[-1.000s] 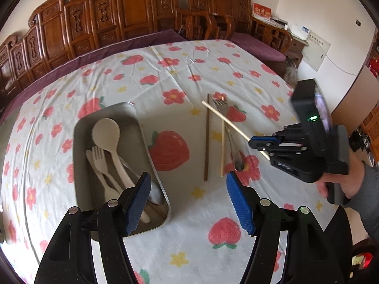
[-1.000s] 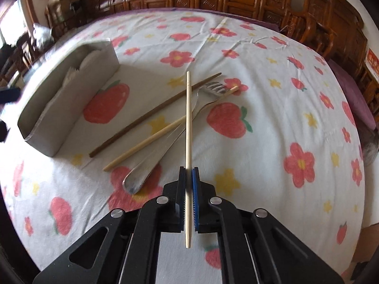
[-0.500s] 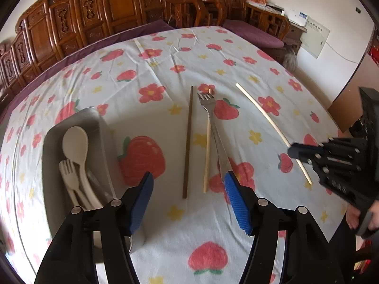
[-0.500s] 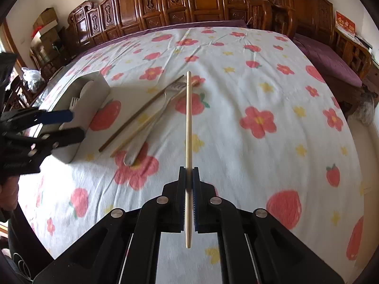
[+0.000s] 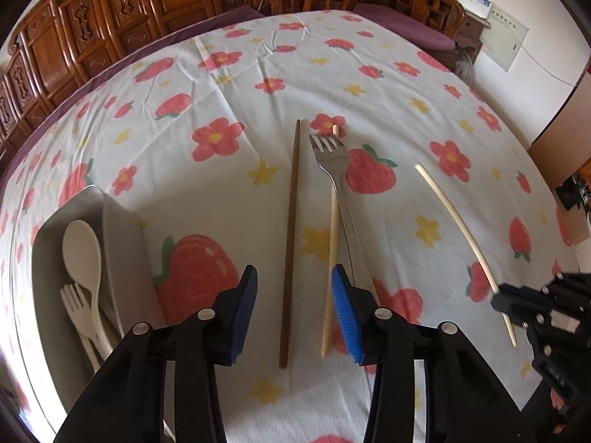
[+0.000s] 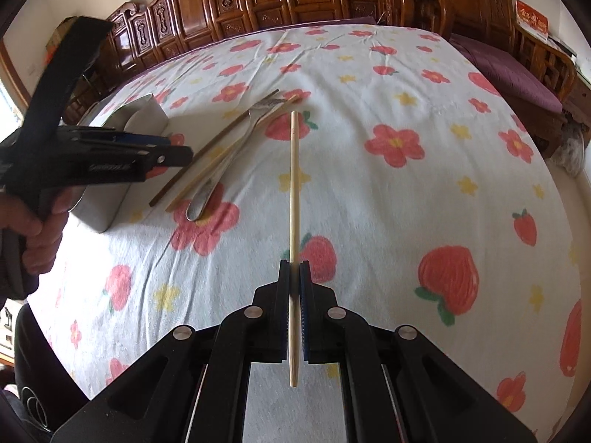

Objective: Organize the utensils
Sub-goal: 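Grasp a dark wooden chopstick with the left tool while the right holds its chopstick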

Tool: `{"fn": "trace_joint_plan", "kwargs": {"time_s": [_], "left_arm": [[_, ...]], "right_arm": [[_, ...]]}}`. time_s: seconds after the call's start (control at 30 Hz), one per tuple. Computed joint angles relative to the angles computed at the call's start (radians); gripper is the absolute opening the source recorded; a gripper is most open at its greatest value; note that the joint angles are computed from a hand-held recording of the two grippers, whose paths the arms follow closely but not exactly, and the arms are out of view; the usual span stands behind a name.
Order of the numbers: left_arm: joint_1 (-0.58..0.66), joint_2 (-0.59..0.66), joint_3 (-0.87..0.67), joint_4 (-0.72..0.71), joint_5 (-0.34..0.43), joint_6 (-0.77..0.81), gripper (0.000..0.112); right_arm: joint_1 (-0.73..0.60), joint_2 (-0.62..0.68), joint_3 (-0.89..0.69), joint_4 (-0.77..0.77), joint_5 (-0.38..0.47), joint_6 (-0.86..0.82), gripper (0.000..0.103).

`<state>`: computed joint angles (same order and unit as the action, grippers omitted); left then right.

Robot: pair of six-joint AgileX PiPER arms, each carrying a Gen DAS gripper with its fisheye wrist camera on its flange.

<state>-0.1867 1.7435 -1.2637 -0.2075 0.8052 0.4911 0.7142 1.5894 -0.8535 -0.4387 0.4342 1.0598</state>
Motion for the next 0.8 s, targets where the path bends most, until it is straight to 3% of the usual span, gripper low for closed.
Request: {"fn": "trace_joint_plan", "kwargs": {"time_s": [0.23, 0.63, 0.7, 0.73, 0.8], "left_arm": [[-0.020, 0.061, -0.052, 0.055, 0.008, -0.055, 0.026], [-0.028, 0.110, -0.098, 0.070, 0.020, -0.074, 0.026], [-0.022, 0.113, -0.104, 0.054, 0.026, -0.066, 0.018], [-0.022, 0.112, -0.102, 0.052, 0.025, -0.065, 0.008], [-0.026, 0.111, -0.100, 0.060, 0.026, -0.069, 0.005]], "right_arm": [[0.005, -0.009, 0.012, -0.004, -0.003, 0.013, 0.006], [0.021, -0.018, 0.020, 0.003, 0.007, 0.016, 0.006], [0.028, -0.019, 0.024, -0.001, 0.007, 0.025, 0.006], [0.028, -0.019, 0.026, -0.001, 0.006, 0.027, 0.006], [0.032, -0.019, 0.028, -0.003, 0.007, 0.032, 0.006]]}}
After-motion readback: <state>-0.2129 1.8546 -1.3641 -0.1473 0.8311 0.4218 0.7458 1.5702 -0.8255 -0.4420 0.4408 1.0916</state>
